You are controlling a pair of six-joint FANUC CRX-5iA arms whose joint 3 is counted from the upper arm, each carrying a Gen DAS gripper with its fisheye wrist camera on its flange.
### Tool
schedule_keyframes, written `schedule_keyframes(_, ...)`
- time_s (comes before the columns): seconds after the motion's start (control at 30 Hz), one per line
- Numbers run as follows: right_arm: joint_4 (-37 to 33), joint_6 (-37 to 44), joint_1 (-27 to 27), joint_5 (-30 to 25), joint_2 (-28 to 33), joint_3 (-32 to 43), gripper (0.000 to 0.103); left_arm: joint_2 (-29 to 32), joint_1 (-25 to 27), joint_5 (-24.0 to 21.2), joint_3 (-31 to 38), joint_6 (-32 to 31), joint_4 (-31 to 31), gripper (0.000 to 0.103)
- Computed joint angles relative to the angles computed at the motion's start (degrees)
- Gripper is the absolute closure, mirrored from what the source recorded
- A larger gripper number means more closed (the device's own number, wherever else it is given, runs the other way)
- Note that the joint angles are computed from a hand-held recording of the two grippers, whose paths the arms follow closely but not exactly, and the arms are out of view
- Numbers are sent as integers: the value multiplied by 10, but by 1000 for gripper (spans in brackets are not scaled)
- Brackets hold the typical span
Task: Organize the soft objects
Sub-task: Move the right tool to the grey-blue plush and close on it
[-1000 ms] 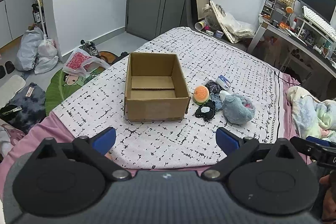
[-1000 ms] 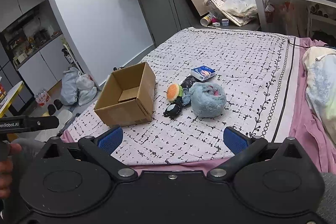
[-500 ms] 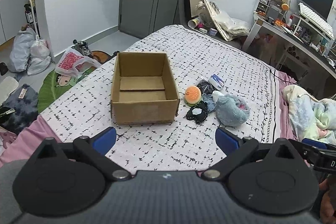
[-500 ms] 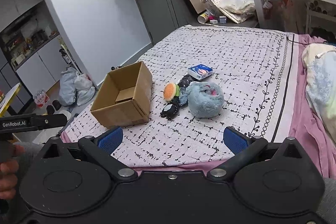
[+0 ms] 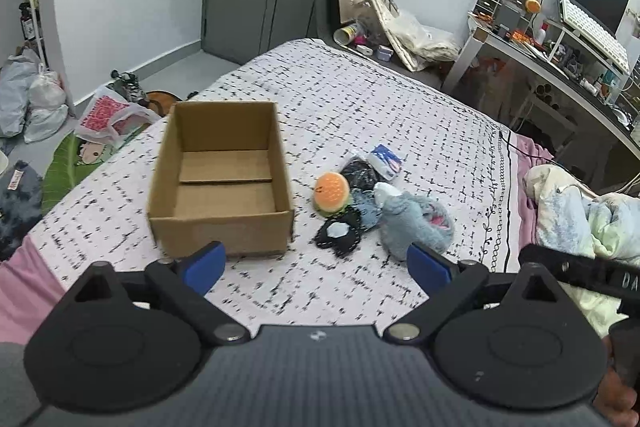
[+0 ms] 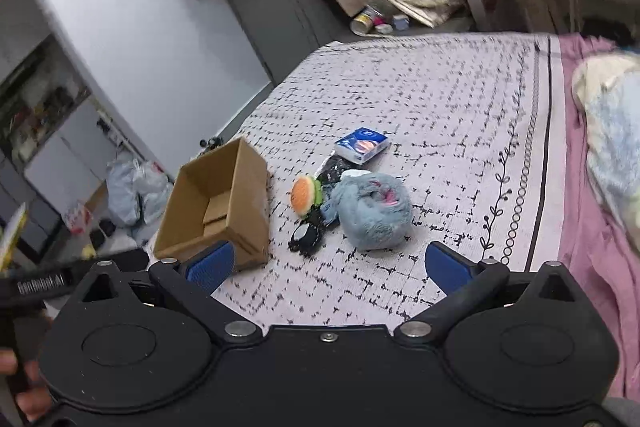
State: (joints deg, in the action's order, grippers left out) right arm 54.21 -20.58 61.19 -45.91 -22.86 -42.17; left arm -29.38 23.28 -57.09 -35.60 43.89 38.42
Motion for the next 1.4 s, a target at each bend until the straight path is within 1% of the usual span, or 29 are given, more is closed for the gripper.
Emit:
schedule_keyframes(0.1,-12,7,-23,-16,11,15,0,18,-31,19,10,19,-6,8)
schedule_keyframes(0.23,-22,28,-57,0,27,25,0,43,-74,45,26,43,-24,8)
schedule_keyframes(0.27,-20,22,-64,5,30,24,0,51,-81,49,29,50,-27,8)
schedule_keyframes(0.37,5,-7,-93,48,30,5,0,71,-105,63,38,64,-33,8)
schedule_keyframes(0.43,19,-20,-106,63,33,-6,1,85,-120,71,46,75,-42,8)
schedule_keyframes(0.57,24,-38,-127,95,37,-24,2,117,-148,96,61,113,-62,8)
schedule_keyframes(0.73,-6,-32,-145,119,50,-25,2,150,-174,119,64,128,-52,8)
schedule_keyframes(0.83,-27,-27,-155,134,57,-23,9,172,-189,128,70,137,-48,18)
schedule_keyframes(0.9,-26,-28,-163,148,64,-23,14,188,-197,131,75,144,-44,27)
schedule_keyframes(0.97,-37,-18,-166,151,73,-17,19,202,-203,134,79,146,-39,31)
schedule_keyframes(1.03,-42,-16,-172,164,80,-15,25,217,-212,138,85,155,-41,32)
schedule_keyframes(1.13,-58,-6,-183,184,93,-11,30,240,-224,135,95,167,-36,35)
schedule_keyframes(1.17,-65,-3,-187,189,97,-9,34,246,-227,134,98,171,-37,36)
schedule_keyframes(1.23,-84,5,-193,200,106,-3,38,258,-233,134,103,179,-37,38)
schedule_keyframes(1.33,-88,-3,-207,233,116,-6,41,274,-241,131,116,216,-56,40)
schedule_keyframes(1.37,-87,-7,-214,251,120,-8,42,280,-243,127,125,245,-74,42)
schedule_keyframes(1.4,-107,9,-217,261,128,-2,43,288,-246,120,137,283,-92,44)
